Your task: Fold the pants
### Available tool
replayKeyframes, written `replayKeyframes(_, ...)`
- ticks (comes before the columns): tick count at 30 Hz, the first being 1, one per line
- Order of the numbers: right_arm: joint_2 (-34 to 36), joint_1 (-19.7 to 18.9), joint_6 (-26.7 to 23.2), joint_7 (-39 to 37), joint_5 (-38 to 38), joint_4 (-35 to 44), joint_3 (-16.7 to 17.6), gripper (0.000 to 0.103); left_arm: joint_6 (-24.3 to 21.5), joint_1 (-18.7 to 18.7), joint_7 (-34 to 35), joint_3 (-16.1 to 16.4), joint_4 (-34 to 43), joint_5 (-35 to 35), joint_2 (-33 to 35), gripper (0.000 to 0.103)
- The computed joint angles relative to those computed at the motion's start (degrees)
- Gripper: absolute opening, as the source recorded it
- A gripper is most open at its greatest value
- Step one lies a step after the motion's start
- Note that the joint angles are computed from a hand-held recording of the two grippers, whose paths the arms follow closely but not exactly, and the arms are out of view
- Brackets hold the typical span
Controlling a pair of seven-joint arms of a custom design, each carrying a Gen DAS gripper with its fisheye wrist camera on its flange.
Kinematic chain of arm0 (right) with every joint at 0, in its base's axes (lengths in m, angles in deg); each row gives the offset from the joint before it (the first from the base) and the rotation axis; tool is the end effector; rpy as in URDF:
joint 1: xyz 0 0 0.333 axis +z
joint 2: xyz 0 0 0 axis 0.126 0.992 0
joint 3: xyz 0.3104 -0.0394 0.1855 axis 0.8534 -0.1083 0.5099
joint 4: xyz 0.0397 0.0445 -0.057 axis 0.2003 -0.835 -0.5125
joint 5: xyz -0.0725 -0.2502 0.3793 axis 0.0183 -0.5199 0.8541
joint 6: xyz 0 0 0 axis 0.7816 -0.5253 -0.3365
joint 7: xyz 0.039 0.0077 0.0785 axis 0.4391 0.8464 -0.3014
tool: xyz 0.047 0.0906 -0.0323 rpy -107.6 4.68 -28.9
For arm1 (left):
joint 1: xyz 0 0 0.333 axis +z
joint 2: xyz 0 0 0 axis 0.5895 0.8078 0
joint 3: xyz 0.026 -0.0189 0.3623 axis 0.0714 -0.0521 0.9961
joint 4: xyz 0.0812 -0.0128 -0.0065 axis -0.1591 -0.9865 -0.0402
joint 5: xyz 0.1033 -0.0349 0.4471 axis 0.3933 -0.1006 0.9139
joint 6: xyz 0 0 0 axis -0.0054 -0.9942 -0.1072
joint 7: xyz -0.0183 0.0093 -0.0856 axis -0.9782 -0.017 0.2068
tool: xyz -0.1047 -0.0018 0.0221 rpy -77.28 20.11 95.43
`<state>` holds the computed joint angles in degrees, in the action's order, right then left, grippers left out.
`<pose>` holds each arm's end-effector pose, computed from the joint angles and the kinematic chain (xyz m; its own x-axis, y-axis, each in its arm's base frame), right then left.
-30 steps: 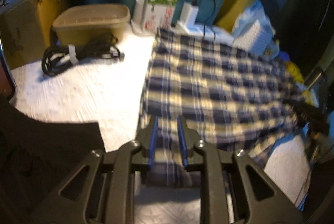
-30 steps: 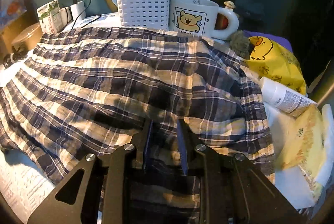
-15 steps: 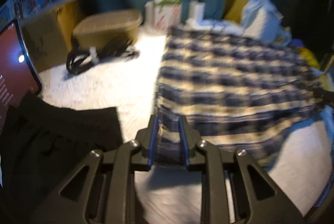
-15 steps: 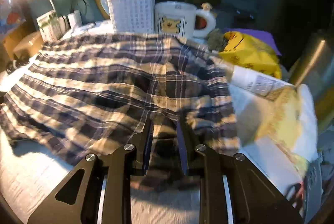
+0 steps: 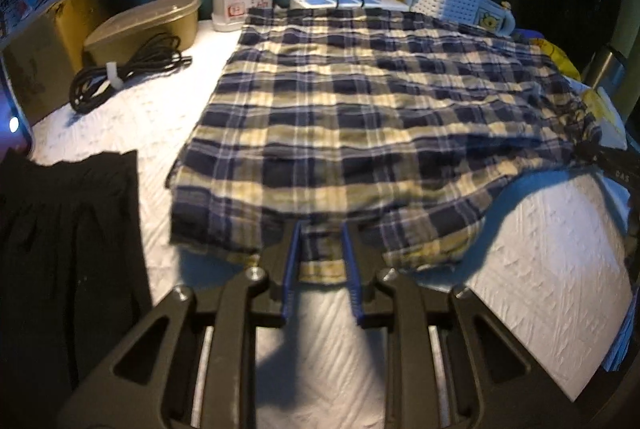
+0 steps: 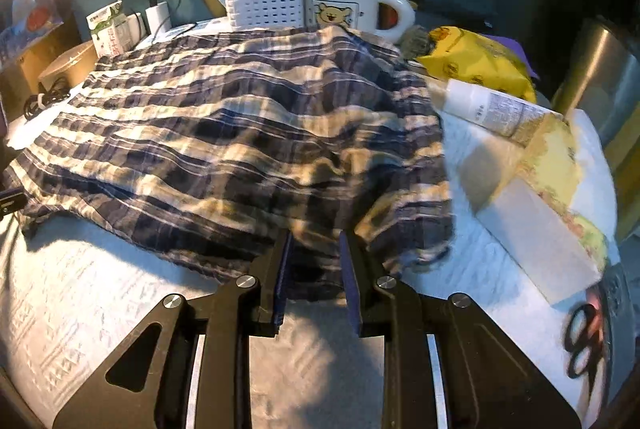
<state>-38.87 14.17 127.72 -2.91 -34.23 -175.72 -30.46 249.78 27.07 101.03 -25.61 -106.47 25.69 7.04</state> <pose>0.6941 0.1479 0.3414 0.3950 -0.9139 0.0939 -0.7071 -0.3677 -0.6040 0.6331 -0.1259 0.3401 0.1622 -0.9825 0.0914 -0.8022 -0.1852 -0.5675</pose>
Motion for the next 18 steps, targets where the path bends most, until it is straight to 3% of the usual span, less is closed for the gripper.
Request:
replayKeyframes(2, -1.14, -0.6, 0.43, 0.04, 0.61, -1.42, 0.29, 0.024, -0.46, 0.51, -0.11, -0.34, -1.14, -1.15, -1.17, 0.022)
replayKeyframes(4, -3.24, -3.31, 1.34, -1.9, 3.17, -3.97, 2.98, 0.024, 1.36, 1.35, -0.14, -0.89, -3.24, -2.19, -3.21, 0.022)
replayKeyframes(7, -6.21, -5.99, 2.14, -4.08, 7.02, -7.41, 5.52, 0.03, 4.14, -0.42, -9.21, 2.23, -4.55, 8.16, -6.16, 0.022)
replayKeyframes(9, -7.27, -10.7, 0.67, -9.18, 14.0, -8.39, 10.59, 0.049, 5.71, 0.03, -14.09, 2.46, -4.43, 13.18, -7.05, 0.022)
replayKeyframes(12, -7.6, -13.31, -0.94, -14.9, 22.84, -8.79, 13.73, 0.062, 7.6, 1.77, -16.3, 1.04, -3.7, 14.65, -6.67, 0.023)
replayKeyframes(14, -6.75, -12.5, -2.81, -15.15, 25.4, -7.84, 12.85, 0.062, 7.56, 2.61, -15.17, -0.02, -3.16, 13.32, -5.91, 0.023)
replayKeyframes(16, -6.17, -12.56, -2.58, -17.35, 29.57, -7.03, 13.31, 0.064, 7.37, 4.03, -10.46, -2.08, -3.23, 7.36, -5.13, 0.026)
replayKeyframes(18, -5.42, -11.43, -3.58, -17.89, 31.36, -5.42, 12.29, 0.069, 7.19, 4.3, -7.26, -2.69, -3.5, 2.84, -4.69, 0.035)
